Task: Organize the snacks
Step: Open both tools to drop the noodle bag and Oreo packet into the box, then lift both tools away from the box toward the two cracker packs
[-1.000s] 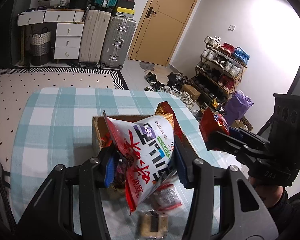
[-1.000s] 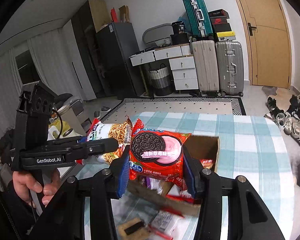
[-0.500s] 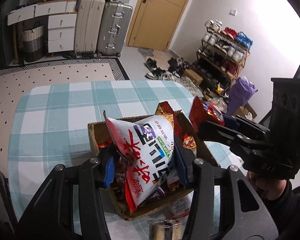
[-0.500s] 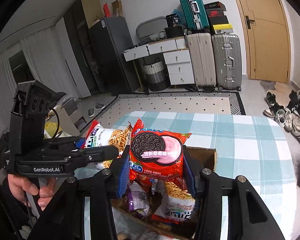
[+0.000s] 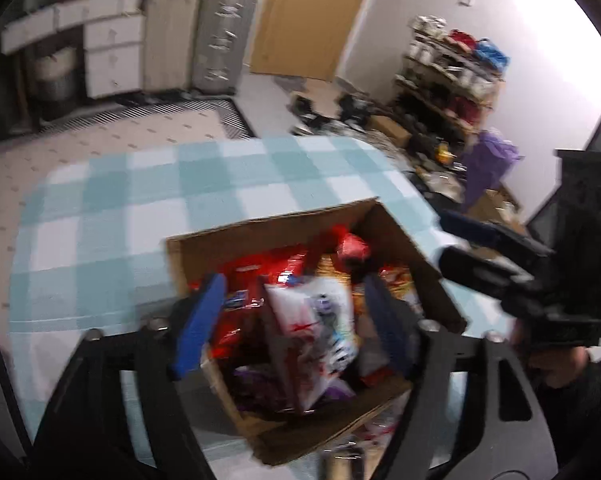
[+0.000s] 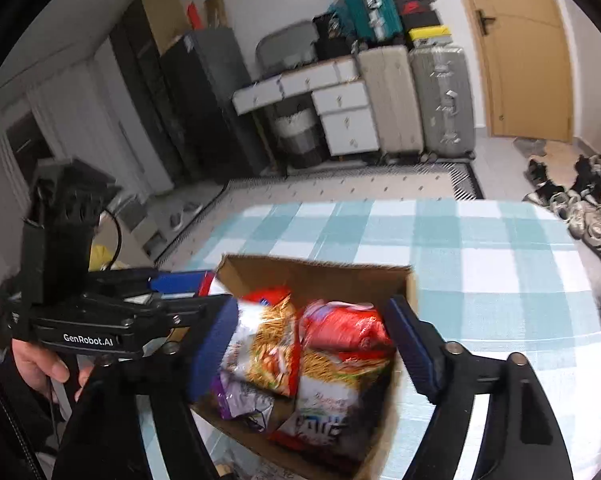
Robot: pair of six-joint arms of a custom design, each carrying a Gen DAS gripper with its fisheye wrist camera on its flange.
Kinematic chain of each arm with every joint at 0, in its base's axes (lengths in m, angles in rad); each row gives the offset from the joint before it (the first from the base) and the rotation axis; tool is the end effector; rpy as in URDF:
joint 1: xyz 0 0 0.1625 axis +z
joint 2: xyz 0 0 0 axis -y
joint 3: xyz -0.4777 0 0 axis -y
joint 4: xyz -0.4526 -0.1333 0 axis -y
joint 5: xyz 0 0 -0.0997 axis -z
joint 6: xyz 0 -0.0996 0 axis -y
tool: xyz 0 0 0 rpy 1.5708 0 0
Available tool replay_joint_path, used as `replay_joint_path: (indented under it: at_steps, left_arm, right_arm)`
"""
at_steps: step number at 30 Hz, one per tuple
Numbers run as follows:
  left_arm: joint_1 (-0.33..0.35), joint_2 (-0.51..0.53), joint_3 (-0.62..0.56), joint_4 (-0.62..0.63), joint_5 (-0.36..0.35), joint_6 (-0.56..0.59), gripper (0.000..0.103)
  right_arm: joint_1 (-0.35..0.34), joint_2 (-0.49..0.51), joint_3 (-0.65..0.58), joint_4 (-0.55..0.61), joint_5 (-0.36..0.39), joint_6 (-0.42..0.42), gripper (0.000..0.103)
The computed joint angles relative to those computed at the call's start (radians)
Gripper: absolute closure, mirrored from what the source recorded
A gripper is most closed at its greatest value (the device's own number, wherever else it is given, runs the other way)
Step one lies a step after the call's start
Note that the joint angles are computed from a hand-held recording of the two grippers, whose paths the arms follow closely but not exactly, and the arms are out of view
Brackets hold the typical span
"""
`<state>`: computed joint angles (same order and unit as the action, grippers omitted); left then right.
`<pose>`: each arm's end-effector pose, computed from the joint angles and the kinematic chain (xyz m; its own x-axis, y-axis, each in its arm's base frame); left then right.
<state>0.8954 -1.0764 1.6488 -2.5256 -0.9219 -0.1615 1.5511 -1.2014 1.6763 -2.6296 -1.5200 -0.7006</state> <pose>-0.3049 -0.6901 0.3014 -0.8462 0.2015 -0.4934 0.4498 0.7665 -0.4585 0.1243 -0.7156 0.3730 -0.7743 -0.5441 0.3230 -0.6315 0.6323 -0.4487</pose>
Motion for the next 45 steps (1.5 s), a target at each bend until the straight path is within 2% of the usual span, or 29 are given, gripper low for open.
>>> replay_joint_path:
  at_steps: [9,16,28,36,40,45]
  left_arm:
    - [-0.038,-0.043,0.048,-0.024,0.085,0.005,0.026]
    - [-0.091,-0.092,0.102,-0.036,0.157,-0.036,0.025]
    - [-0.194,-0.175,0.188,-0.004,0.258,-0.135,0.019]
    - [-0.263,-0.234,0.256,0.022,0.304,-0.202,0.013]
    - [-0.297,-0.256,0.288,0.024,0.332,-0.237,0.002]
    - [-0.337,-0.29,0.336,0.019,0.368,-0.28,0.001]
  right_arm:
    - [0.001,-0.057,0.038,-0.011,0.023,-0.012,0.024]
    - [0.016,-0.118,0.096,-0.036,0.034,-0.036,0.024]
    - [0.032,-0.22,0.187,-0.074,0.056,-0.065,0.015]
    - [0.029,-0.296,0.257,-0.098,0.075,-0.08,0.01]
    - [0.025,-0.332,0.291,-0.108,0.082,-0.085,0.009]
    - [0.016,-0.38,0.338,-0.131,0.097,-0.092,0.006]
